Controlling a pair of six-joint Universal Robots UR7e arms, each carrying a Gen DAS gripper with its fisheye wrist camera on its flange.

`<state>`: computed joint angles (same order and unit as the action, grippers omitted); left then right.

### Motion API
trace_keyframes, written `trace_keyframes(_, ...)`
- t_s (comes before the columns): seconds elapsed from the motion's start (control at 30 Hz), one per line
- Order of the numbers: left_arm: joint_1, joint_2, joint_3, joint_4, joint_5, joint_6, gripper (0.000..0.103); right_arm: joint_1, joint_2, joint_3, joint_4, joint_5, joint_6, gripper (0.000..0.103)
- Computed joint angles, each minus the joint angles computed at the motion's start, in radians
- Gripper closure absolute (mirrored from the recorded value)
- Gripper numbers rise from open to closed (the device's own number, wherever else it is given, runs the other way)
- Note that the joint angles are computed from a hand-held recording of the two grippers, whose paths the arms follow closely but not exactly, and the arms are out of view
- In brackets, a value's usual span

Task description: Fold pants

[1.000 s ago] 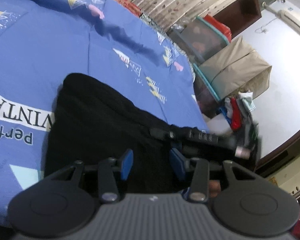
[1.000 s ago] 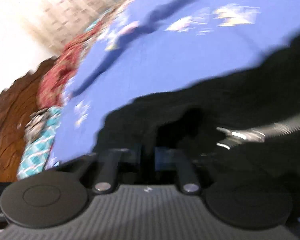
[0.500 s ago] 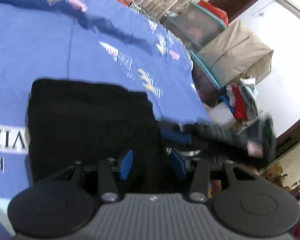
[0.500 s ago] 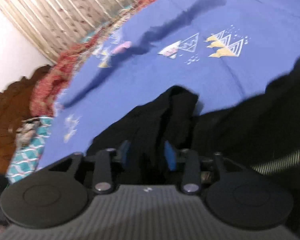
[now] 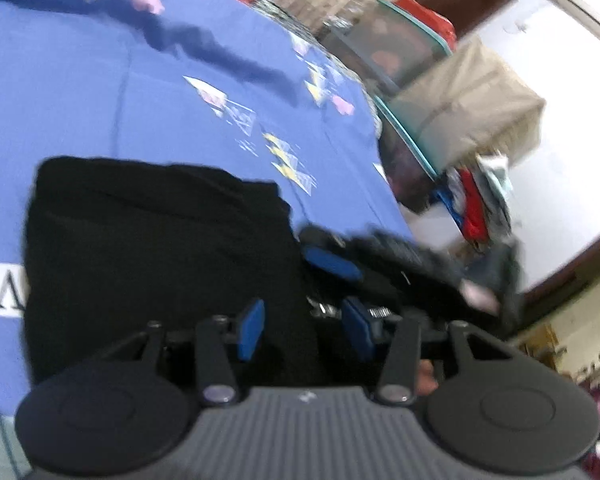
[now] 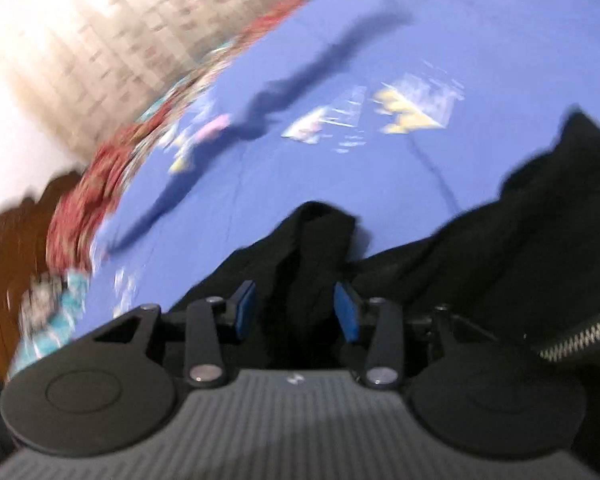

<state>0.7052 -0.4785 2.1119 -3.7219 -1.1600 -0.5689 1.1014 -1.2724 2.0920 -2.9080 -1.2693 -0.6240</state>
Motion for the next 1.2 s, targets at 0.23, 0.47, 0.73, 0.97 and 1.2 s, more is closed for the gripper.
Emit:
trace_keyframes(0.23, -0.017, 0.009, -0.006, 0.043, 0.041, -0.014, 0.05, 0.017, -0.001, -0.062, 0.242, -0.015, -0.009, 0.086)
trace_keyframes(0.47, -0.025, 0.0, 0.05, -0.149, 0.076, -0.013, 0.05, -0.098, -0.147, -0.035, 0.614, 0.236, 0.057, 0.09)
trace_keyframes(0.73, 0.006, 0.027, -0.065, 0.009, 0.052, 0.002, 0.05, -0.115, -0.132, 0.027, 0.377, 0.047, 0.082, 0.077)
trace_keyframes(0.97, 0.023, 0.068, -0.16, 0.131, 0.038, 0.044, 0.05, -0.198, -0.278, 0.105, 0.186, 0.241, -0.179, 0.055)
trace_keyframes(1.2, 0.032, 0.09, -0.221, 0.339, 0.119, 0.047, 0.064, -0.339, -0.249, 0.112, -0.151, 0.288, -0.143, 0.026)
